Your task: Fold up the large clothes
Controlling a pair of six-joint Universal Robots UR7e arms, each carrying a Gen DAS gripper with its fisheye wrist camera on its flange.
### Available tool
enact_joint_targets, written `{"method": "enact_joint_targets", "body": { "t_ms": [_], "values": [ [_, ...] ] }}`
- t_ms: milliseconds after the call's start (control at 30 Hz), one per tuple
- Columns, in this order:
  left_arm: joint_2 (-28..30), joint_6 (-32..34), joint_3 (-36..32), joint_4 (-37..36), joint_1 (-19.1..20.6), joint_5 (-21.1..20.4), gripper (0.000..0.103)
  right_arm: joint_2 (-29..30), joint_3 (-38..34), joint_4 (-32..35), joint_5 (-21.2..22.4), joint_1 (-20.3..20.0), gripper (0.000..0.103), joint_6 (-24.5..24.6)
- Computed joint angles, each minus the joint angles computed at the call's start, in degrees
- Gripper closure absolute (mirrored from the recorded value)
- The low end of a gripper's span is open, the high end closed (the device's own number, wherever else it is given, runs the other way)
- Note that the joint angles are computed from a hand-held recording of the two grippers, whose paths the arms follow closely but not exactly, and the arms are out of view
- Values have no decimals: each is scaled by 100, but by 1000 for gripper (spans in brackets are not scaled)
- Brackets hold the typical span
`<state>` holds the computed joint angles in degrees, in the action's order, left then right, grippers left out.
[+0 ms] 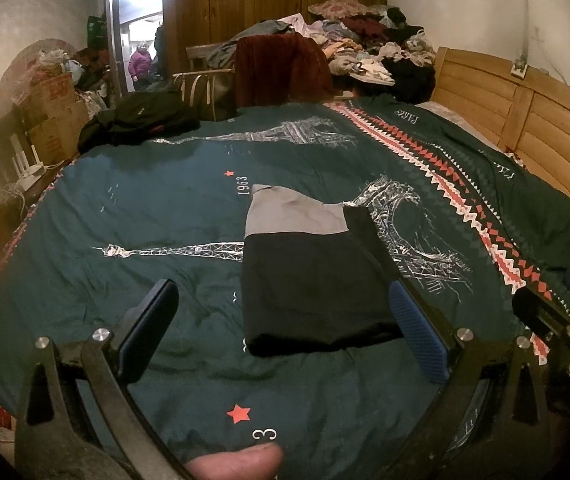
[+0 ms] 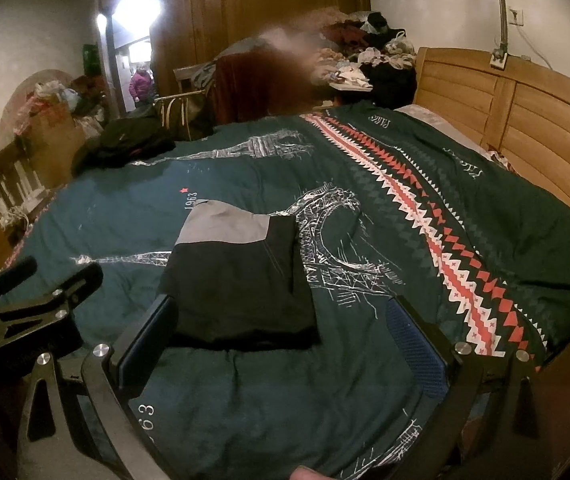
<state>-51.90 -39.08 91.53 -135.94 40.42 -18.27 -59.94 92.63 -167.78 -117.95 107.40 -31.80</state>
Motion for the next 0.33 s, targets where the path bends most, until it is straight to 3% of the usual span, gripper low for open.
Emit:
{"method": "enact_joint_targets", "body": {
  "t_ms": [233, 333],
  "values": [
    [-29, -77, 16, 49, 28, -62, 0, 9, -9, 11, -5, 0, 0, 2],
    [-3, -70, 45, 4, 27, 92, 0, 1, -1, 14, -8, 0, 0, 13]
  ]
}}
